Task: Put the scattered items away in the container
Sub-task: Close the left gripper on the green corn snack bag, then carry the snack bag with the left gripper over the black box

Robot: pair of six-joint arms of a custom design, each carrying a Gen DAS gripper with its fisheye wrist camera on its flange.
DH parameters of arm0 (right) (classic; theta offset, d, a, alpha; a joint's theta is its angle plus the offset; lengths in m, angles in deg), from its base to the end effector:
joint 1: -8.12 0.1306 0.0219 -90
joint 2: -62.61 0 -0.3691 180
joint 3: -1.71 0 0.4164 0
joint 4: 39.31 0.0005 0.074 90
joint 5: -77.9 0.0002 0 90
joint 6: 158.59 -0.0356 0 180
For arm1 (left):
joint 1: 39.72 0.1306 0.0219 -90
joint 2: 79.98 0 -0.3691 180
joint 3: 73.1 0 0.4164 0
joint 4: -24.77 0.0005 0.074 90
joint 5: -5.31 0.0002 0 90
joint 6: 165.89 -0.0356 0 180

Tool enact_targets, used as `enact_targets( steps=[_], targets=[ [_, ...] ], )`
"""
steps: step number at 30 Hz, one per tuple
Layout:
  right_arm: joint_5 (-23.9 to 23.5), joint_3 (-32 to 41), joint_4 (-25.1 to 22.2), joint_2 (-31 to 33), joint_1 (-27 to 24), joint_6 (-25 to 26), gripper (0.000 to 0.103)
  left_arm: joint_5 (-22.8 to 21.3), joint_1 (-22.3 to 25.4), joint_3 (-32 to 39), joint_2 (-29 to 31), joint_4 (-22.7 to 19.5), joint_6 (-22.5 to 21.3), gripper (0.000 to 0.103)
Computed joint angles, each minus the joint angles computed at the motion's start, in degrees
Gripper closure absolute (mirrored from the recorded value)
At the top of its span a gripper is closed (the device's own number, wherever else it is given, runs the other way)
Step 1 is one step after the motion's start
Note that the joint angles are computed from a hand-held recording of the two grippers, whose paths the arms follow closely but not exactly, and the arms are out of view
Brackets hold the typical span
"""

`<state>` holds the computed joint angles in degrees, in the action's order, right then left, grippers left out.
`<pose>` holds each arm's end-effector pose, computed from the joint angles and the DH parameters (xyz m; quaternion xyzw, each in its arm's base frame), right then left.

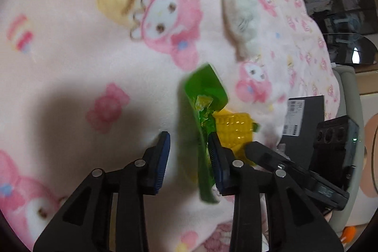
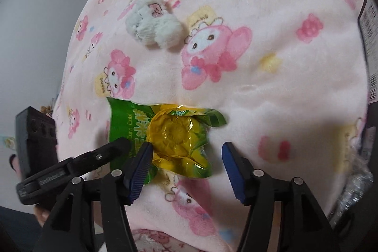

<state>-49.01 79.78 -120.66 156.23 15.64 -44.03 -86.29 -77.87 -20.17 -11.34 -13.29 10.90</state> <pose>0.4274 0.0775 0.2856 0.2433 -0.9153 -0.3210 0.0096 0.2778 -0.2176 0.2731 -0.3953 0.8642 -0.2696 0.1555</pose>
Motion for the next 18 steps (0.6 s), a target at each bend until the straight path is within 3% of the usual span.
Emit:
enact_targets(
  steps=[1,3,5,11,14,18],
  targets=[
    [-1.69,0.36,-1.49,1.11,0.28,1.15,0.045,0.31,-0.1,-0.23,0.32,0.66,0.41,0.076],
    [-2.1,0.02,-2.08,1.15,1.12,2.06,0.05,0.27,-1.21,-0.08,0.14,1.8,0.38,0.101],
    [-1.93,-1.01,-0.85,-0.74,1.35,2.24,0.061,-2.3,-2.98,1.69,-0.13,-1.36,0.19,0.102],
    [-4.54,-0.36,-4.31,-6.61,-2.3,7.16,0.061,-7.19,-7.63,8.31,-0.71,-5.23,-4.17,0.102],
    [-5.43,1.25,-7.97,-9.63,-6.5,12.44,0.061,-8.68,-10.1,13.65,1.9,-6.25,-7.5,0.102],
    [-5.34,4.86,-12.84,-11.66,-14.43,20.03,0.061,-6.92,-11.78,20.99,8.32,-4.13,-11.94,0.102]
  ],
)
